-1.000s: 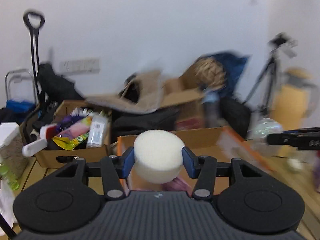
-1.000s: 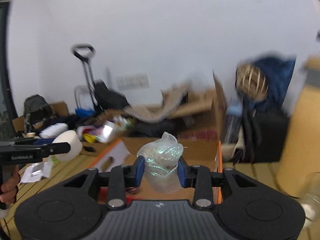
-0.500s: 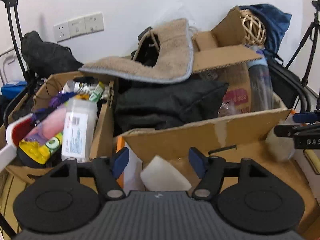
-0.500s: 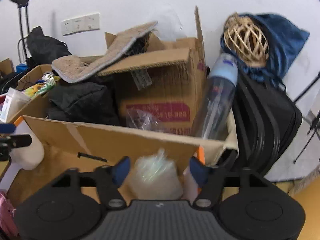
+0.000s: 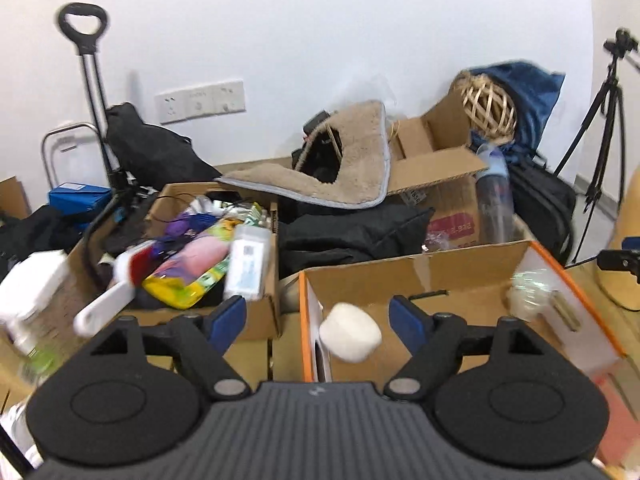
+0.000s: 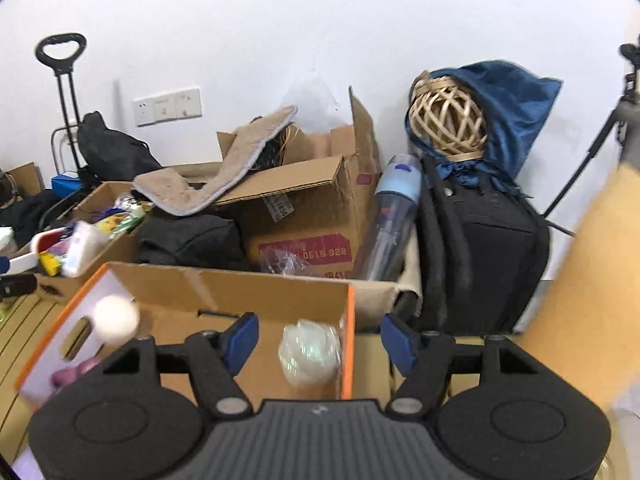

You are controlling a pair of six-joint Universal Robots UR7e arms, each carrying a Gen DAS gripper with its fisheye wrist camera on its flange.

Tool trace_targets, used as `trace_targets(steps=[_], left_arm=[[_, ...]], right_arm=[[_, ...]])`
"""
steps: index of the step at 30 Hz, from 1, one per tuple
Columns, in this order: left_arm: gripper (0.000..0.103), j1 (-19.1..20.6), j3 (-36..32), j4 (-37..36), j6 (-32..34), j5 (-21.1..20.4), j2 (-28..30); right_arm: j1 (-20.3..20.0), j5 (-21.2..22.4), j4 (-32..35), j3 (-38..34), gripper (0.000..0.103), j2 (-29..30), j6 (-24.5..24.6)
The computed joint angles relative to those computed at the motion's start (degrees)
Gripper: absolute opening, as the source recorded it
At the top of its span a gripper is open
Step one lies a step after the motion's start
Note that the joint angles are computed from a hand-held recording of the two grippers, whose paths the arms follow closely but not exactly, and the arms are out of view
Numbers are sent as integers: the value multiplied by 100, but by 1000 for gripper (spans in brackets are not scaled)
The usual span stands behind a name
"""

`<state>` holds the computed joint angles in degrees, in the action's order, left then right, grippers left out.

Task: Organize soft objects
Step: 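Carry sponge and glittery bag into the red box and release both, then reach the right gripper to the yellow-white plush dog and grasp it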

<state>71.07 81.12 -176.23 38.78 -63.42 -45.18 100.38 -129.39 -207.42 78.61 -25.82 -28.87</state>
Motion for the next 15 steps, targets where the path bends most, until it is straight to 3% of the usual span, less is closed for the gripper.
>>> trace_targets(steps=[3,4,8,11,15], left_arm=[[85,-62,999,-615,-69,-108,-624],[85,-72,1371,-823,-103,-169,-857],[87,-79,2747,-1451,-229,-520,-1794],[96,-47,3841,-2318,-80,-847,-2443],[98,-32,5104,-3474,198,-735,-3023]], right_arm=[[225,-34,-725,790,72,-296,-133],[310,23,-1082,1130,76,-384,-122],[539,429,-2083,2383,77,-636,128],[764,706,-2909,3233,77,-628,313],[1134,704,-3943,3989,83,-331,509]])
